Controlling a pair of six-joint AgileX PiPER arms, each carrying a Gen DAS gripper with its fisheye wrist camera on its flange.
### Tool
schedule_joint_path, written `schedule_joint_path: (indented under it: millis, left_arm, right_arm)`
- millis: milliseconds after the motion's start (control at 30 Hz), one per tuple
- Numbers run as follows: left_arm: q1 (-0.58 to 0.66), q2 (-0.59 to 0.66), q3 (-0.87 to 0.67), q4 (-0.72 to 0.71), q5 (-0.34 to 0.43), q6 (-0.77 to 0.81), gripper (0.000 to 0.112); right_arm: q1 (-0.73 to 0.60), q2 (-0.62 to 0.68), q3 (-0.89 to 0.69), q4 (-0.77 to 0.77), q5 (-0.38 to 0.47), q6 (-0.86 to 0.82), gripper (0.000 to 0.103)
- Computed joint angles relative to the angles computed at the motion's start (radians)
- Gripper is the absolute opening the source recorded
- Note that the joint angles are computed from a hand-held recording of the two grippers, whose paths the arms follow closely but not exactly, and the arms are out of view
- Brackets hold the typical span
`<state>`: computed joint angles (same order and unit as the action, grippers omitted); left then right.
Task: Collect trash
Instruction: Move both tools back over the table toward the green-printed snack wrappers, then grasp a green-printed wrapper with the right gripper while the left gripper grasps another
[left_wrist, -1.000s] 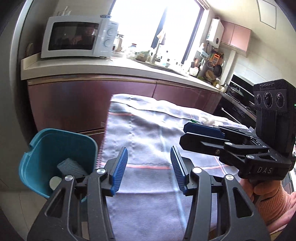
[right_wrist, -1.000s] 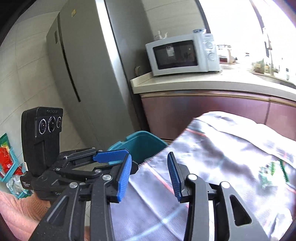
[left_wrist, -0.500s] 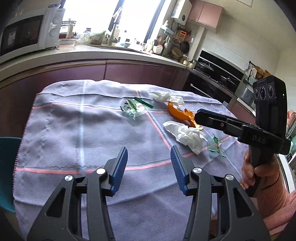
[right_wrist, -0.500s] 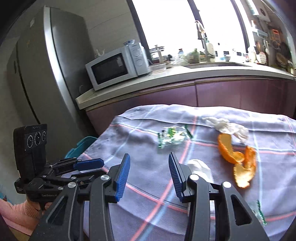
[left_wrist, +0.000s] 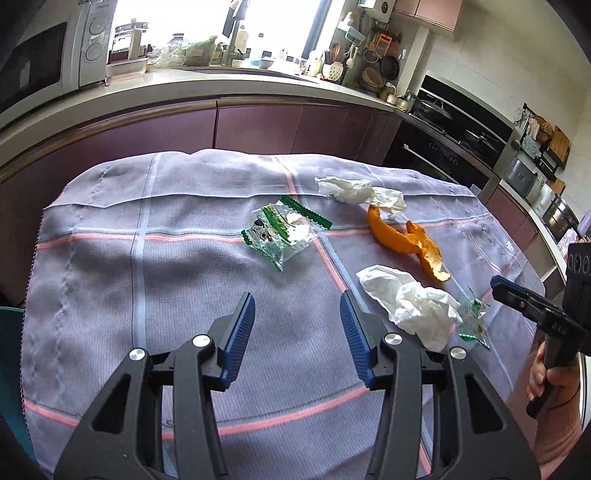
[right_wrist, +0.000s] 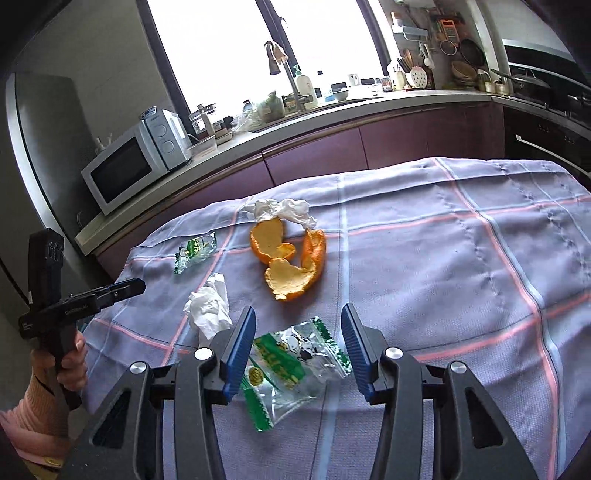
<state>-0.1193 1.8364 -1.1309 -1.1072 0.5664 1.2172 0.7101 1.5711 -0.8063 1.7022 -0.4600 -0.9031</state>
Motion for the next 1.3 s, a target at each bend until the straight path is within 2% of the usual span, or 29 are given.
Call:
schedule_joint_path:
  millis: [200, 400, 567, 833, 867, 900, 967, 1033, 1133, 1233, 1300]
  left_arm:
    - [-0.030, 0.139, -0.206, 0.183, 0.028, -0.263, 0.046]
    - [-0.033, 0.233, -0.341, 0.244, 0.095, -0.396, 0.046]
    - [-0.035, 0.289, -0.417, 0.278, 0.129, -0.460, 0.046]
    - [-0.043, 0.326, -0.474, 0.290, 0.152, -0.501, 0.046]
    - [-0.045, 0.327, -0.477, 0.294, 0.150, -0.508, 0.042]
    - [-0.046, 0.331, -0.484, 0.295, 0.157, -0.510, 0.033]
    - [-0.049, 0.335, -0.489, 0.295, 0.167, -0.513, 0.025]
    - [-0.053, 0.325, -0.467, 0.283, 0.150, -0.492, 0.024]
    - [-0.055, 0.304, -0.431, 0.243, 0.135, -0.449, 0.019]
    - [-0.057, 0.276, -0.387, 0.214, 0.116, -0.404, 0.018]
    - [-0.057, 0.249, -0.347, 0.185, 0.099, -0.361, 0.017]
  right_arm:
    - [-0.029, 0.000, 0.042, -0.074, 0.060, 0.085, 0.050]
    - [-0.070, 0.012, 0.067, -0.240, 0.140, 0.248, 0.050]
    - [-0.088, 0.028, 0.068, -0.326, 0.170, 0.322, 0.050]
    - [-0.101, 0.045, 0.062, -0.426, 0.203, 0.405, 0.050]
    - [-0.100, 0.045, 0.066, -0.442, 0.199, 0.422, 0.049]
    - [-0.098, 0.045, 0.067, -0.446, 0.196, 0.428, 0.048]
    - [-0.104, 0.045, 0.068, -0.480, 0.204, 0.461, 0.042]
    - [-0.108, 0.045, 0.070, -0.503, 0.215, 0.480, 0.033]
    - [-0.102, 0.037, 0.082, -0.523, 0.211, 0.508, 0.026]
    - [-0.103, 0.023, 0.101, -0.603, 0.207, 0.593, 0.023]
    - [-0.093, 0.013, 0.104, -0.551, 0.199, 0.537, 0.023]
